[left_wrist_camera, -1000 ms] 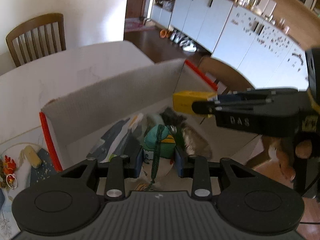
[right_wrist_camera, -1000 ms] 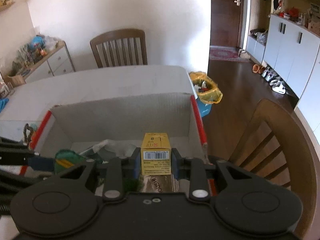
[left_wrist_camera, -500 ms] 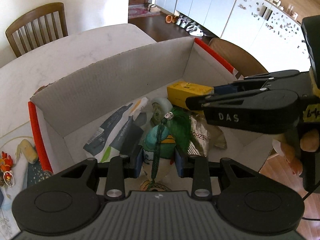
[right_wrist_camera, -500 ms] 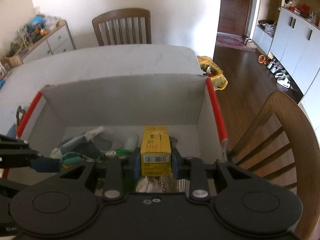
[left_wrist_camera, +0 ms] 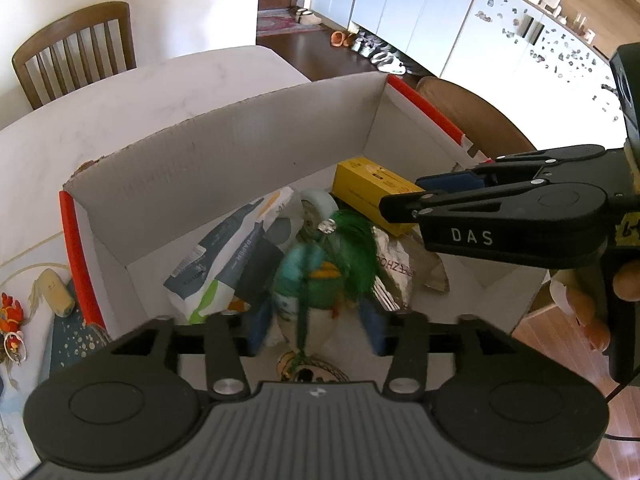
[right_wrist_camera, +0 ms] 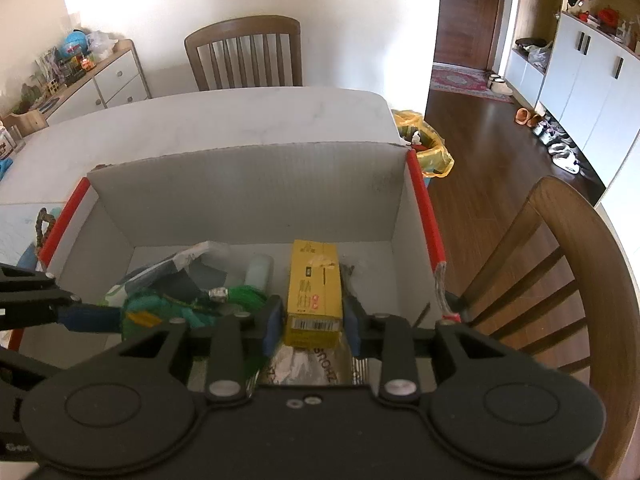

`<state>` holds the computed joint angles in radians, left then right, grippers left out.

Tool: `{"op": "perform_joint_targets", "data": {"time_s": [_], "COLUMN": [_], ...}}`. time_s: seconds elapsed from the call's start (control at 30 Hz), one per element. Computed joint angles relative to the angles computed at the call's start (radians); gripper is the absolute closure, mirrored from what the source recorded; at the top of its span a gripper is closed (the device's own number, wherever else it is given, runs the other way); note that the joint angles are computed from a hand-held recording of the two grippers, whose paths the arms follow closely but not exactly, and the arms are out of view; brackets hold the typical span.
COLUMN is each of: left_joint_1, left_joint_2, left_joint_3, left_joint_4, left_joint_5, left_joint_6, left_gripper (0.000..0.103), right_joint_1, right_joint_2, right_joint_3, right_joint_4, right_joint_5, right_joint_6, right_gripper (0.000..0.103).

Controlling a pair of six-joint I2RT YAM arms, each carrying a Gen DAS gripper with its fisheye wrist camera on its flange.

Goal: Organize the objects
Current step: 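Open both grippers to drop the yellow box and pouch into the box, then withdraw both tools from the box back toward the placemat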

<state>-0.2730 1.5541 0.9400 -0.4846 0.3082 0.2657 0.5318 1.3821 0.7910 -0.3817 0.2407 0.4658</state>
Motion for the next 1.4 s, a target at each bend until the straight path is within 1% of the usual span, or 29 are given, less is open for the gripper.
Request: {"op": "perform_joint_targets", "data": {"time_s": [0.03,0.27,0.4,0.7,0.83,0.9,1.0,1.03,1.1,1.2,1.27,1.3,1.4], "left_joint_1": [0.004,0.020,0.046,0.094,0.135,0.165,0.216,0.239,0.293,0.389,0.447,0.476,0.565], "left_joint_2": [-0.010,-0.074,-0.115,-0.268,-0.341,-0.369,-0.400,-0.406,-0.418,-0.417,-0.405,-0.399,-0.374], "left_joint_3": [-0.009,-0.057,-0.080,-0.123,-0.133,-0.132,-0.121,-0.115,-0.107,-0.083,-0.062,-0.054,-0.022], "left_joint_4": [0.005,0.021,0.022,-0.005,-0.027,-0.042,-0.078,-0.091,-0.111,-0.157,-0.185,-0.198,-0.237], "left_joint_5": [0.006,0.014,0.030,0.067,0.098,0.120,0.150,0.165,0.202,0.262,0.292,0.308,0.354], "left_joint_6": [0.002,-0.003,-0.004,-0.004,0.003,0.013,0.036,0.046,0.069,0.134,0.177,0.199,0.283], "left_gripper": [0.040,0.039,0.039,0.039,0.039,0.039,0.039,0.034,0.030,0.030,0.026,0.024,0.024], "right_joint_1": [0.002,0.026,0.048,0.112,0.155,0.183,0.232,0.247,0.277,0.340,0.387,0.407,0.455], "right_joint_2": [-0.007,-0.070,-0.120,-0.228,-0.267,-0.275,-0.284,-0.291,-0.288,-0.264,-0.242,-0.228,-0.178], "right_joint_3": [-0.003,-0.021,-0.030,-0.022,-0.008,0.005,0.020,0.021,0.035,0.067,0.086,0.098,0.133], "right_joint_4": [-0.005,-0.033,-0.054,-0.117,-0.143,-0.157,-0.174,-0.180,-0.189,-0.205,-0.217,-0.218,-0.226], "right_joint_5": [0.000,0.012,0.021,0.056,0.084,0.109,0.153,0.164,0.185,0.238,0.285,0.304,0.344], "right_joint_6": [0.003,0.020,0.032,0.057,0.080,0.098,0.141,0.155,0.181,0.236,0.276,0.293,0.339], "right_gripper": [0.069,0.058,0.056,0.054,0.051,0.046,0.040,0.038,0.034,0.028,0.020,0.019,0.015]}}
